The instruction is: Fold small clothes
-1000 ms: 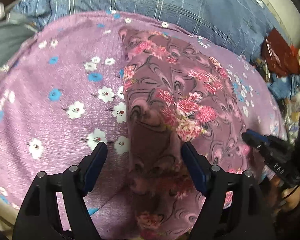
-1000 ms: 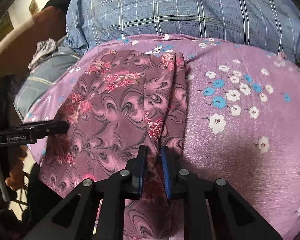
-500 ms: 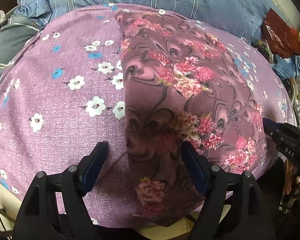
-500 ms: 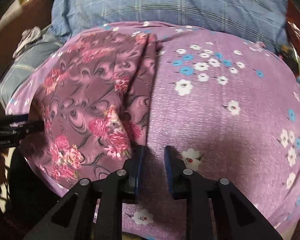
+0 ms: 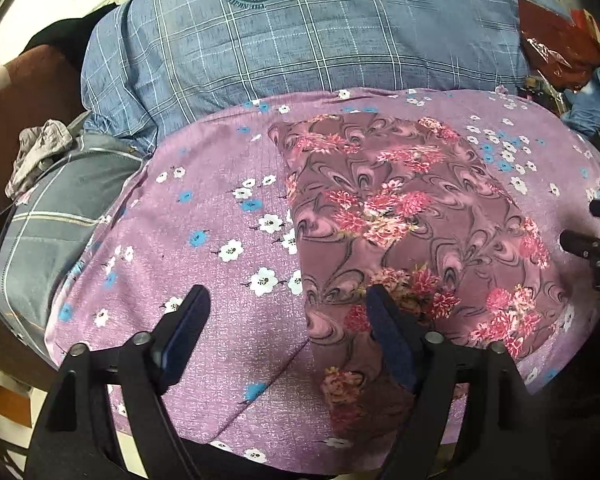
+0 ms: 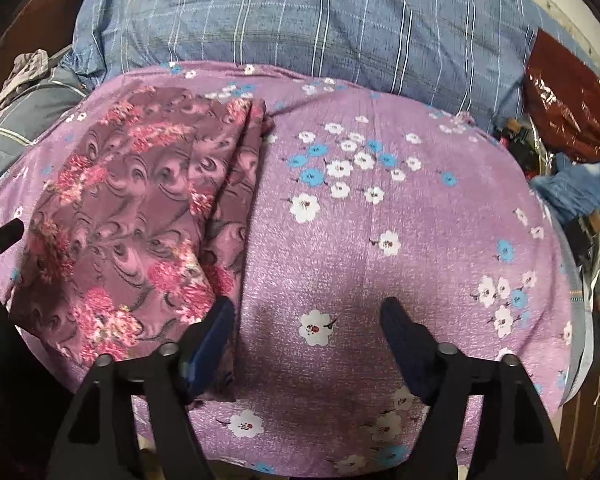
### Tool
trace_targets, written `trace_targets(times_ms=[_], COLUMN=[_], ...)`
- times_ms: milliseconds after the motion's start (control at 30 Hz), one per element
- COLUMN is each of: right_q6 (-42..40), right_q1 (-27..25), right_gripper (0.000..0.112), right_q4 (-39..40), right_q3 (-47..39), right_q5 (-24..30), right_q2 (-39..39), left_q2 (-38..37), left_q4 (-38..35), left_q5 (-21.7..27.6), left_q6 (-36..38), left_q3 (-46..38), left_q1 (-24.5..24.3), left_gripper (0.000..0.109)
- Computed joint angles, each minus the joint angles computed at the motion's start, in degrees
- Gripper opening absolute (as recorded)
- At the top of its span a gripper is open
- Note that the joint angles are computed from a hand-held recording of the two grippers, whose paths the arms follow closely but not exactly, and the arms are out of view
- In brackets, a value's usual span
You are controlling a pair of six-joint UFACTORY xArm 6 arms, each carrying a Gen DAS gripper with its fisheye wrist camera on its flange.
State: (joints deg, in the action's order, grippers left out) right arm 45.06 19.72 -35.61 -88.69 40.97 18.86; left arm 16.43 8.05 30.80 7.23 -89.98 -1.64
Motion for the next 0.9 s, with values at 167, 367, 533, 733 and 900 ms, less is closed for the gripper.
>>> trace_targets(times_ms=[167,367,533,733,900], right_q6=[2.3,4.6,7.5,9.9,10.8], right_q1=[1.0,1.2,0.9,0.2,0.2], right_gripper=[0.092,0.094,0.094,0.094,0.094], right_q4=[-5.1,-7.7,-10.0,-10.1,-10.0], right_q3=[0.3,1.0,2.6,4.5,5.9], right_q5=[0.1,-0.2,-0.2,-0.8,-1.7], right_q2=[-1.0,-1.7,-2.8,-4.3,-5.1], left_q2=[0.4,0.4,0.1,-1.3,-2.8], left_q4=[-2.7,-3.3,-5.1,-13.2,-16.2], left_q5=[2.5,4.8,5.9,8.2,7.6], left_q6=[1.7,2.2,2.2,5.3,7.7], left_q3=[-1.1,-1.4,-1.9,-2.1,0.1], left_q1=[-0.3,-0.8,-0.5,-0.1,-0.8], left_gripper=[0.083,0.083,0.083,0.083,0.083])
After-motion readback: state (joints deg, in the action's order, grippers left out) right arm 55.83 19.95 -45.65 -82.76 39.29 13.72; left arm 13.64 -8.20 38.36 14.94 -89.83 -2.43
